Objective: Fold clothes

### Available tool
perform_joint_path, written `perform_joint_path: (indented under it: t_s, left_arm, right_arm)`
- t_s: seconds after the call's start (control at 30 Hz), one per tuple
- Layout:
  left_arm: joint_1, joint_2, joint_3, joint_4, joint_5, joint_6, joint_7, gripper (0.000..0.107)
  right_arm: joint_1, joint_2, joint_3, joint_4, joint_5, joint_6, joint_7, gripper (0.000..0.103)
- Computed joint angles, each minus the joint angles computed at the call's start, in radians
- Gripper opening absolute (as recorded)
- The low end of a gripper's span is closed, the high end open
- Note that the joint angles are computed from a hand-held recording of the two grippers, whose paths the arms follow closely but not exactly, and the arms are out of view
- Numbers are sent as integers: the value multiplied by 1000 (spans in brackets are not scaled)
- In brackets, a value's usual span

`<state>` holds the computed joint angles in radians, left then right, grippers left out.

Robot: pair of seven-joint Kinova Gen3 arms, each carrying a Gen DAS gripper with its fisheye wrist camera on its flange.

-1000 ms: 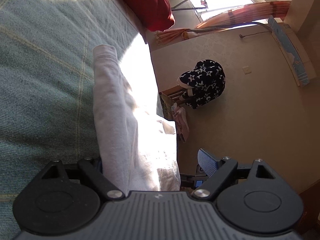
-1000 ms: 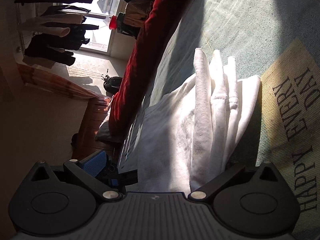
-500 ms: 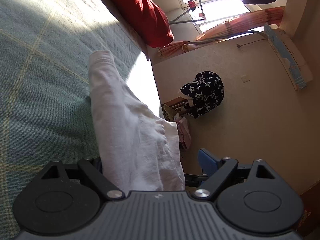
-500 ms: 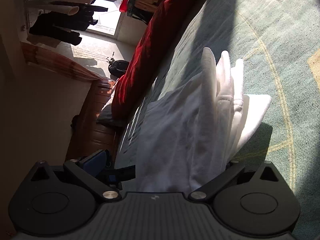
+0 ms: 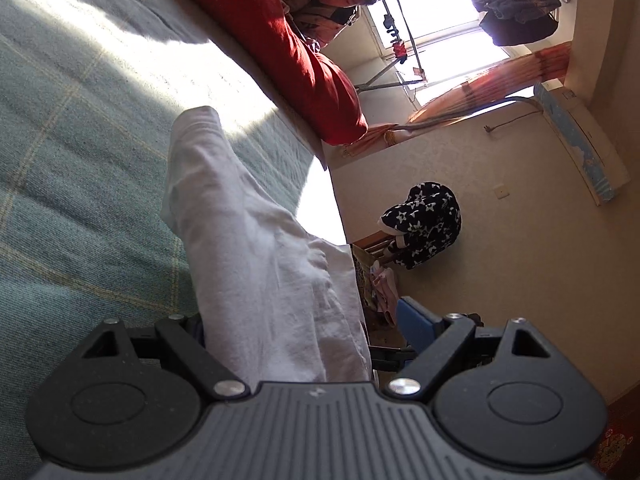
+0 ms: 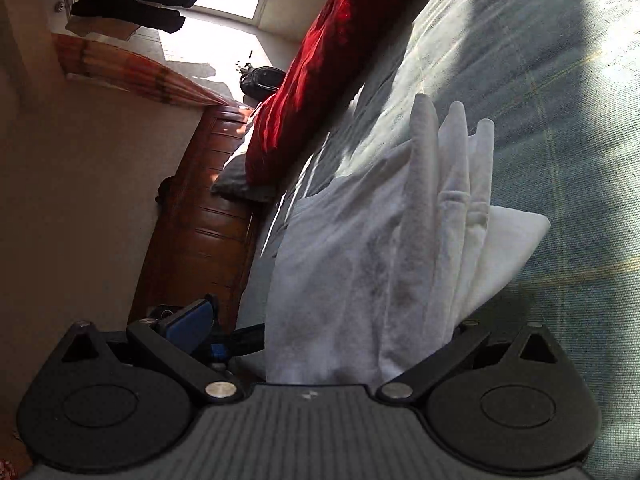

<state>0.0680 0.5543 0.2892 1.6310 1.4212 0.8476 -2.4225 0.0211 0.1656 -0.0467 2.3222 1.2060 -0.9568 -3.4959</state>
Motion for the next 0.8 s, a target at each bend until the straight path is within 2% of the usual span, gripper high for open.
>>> perform_joint_path:
  t_s: [0.17,0.27,0.43,0.57,0.7,0.8]
  left_arm:
    - [-68,-53,-37,37,-25,44,2,87]
    - [-107,-69,-59,50,-31,68,4,87]
    - [-178,-68,-92,58,-30,121,14,87]
    - [-221,-62,-113,52,-33,129,17,87]
    - [-263,-44,-130,30,-59,135,37,87]
    - [-298,-29,-138,18,-74,126,50,87]
  right_arm:
    - [-74,58,-54,-73,-65,40,7,103]
    - [-122,93,-84,-153,-59,93,-31,103]
    - [-185,154,-106,-307,40,166,-138,103]
    - [-241,219,-101,-436,122,191,-223,103]
    - [-305,295,-77,-555,188,207,-308,103]
    - [-350,362,-47,-652,250,182,-383,103]
